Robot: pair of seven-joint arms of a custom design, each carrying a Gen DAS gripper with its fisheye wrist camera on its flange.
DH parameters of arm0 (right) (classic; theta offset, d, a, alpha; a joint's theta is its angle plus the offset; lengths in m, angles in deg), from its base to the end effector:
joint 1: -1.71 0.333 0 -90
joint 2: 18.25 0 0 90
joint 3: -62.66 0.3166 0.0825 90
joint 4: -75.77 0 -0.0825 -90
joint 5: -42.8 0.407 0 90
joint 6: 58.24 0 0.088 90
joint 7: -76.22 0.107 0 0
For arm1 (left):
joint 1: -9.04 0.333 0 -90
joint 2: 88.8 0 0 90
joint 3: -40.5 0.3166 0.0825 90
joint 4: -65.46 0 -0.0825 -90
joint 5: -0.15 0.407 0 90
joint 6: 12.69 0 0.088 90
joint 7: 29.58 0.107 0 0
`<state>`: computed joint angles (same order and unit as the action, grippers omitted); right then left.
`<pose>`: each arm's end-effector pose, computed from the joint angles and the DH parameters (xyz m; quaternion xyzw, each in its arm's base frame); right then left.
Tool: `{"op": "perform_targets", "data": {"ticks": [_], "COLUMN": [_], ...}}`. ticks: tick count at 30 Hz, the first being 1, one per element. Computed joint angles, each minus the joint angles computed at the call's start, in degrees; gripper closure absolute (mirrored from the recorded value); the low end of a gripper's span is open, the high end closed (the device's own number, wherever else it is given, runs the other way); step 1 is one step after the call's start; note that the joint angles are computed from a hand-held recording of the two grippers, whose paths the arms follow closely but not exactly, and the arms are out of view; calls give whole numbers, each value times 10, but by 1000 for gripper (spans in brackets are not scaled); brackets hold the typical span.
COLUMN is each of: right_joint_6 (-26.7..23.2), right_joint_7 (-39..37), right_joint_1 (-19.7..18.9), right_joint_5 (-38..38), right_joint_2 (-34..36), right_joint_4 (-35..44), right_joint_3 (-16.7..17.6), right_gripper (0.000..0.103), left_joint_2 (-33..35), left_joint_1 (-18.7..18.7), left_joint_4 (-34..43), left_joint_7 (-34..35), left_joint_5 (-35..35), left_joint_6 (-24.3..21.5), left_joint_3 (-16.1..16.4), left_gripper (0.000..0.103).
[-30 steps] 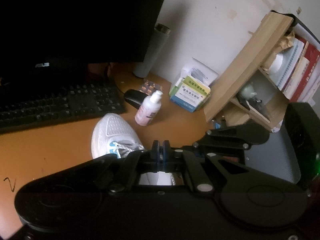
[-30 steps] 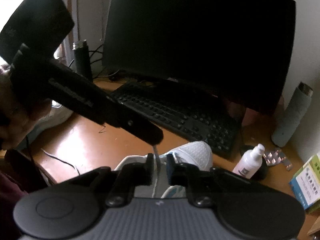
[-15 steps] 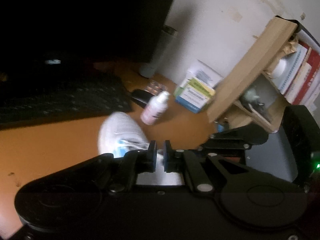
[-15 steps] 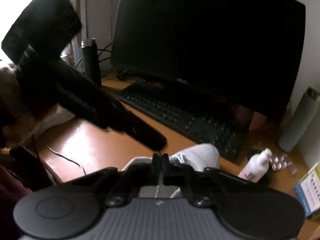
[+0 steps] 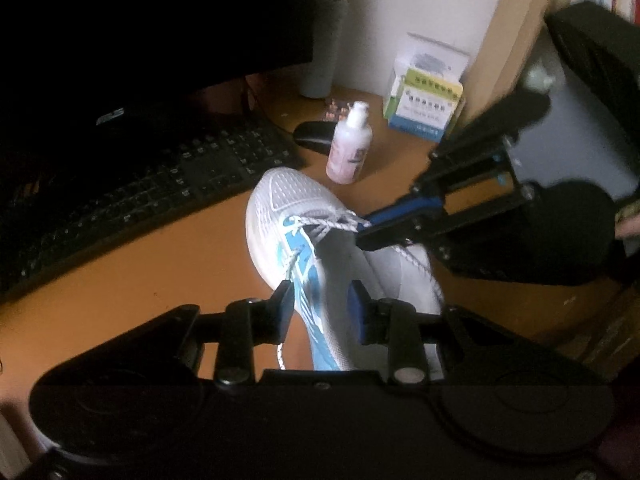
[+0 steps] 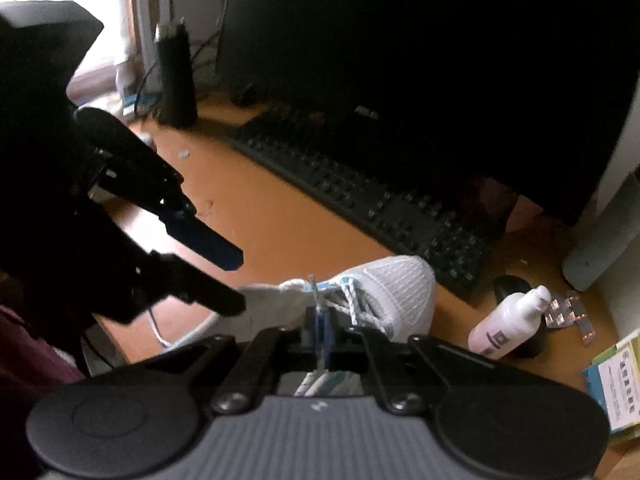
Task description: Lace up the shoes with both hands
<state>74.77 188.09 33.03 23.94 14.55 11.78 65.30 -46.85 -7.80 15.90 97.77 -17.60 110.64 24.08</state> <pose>0.6639 0.4264 0.5550 -0.7694 0.5428 -0.2222 0.2531 0.7208 -0.3680 0.5575 -0.2584 0.8952 -0.3592 0.0527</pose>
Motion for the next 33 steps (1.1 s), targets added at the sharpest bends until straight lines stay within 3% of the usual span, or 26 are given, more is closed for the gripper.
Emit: {"op": "perform_targets", "data": {"ticks": [4, 12, 24, 33], "right_joint_6": [-57, -144, -185, -170], "right_joint_7": [-32, -77, -70, -54], "right_joint_1": [-2, 8, 19, 19], "right_joint_5": [19, 60, 76, 83], "right_joint_2": [47, 125, 173, 178], "right_joint_4": [77, 203, 277, 280], "right_joint_3": [5, -3, -21, -24], "right_gripper": [100, 100, 100, 100], "left_joint_2": [-9, -1, 8, 12], "left_joint_1": [5, 3, 5, 3], "left_joint_4": [-27, -19, -5, 3], "left_joint_7": [20, -11, -14, -19], "left_joint_5": [-10, -6, -11, -8], "left_joint_6": [34, 38, 25, 20], "left_joint_3": [-6, 1, -4, -3], "left_gripper": [96, 96, 96, 96]}}
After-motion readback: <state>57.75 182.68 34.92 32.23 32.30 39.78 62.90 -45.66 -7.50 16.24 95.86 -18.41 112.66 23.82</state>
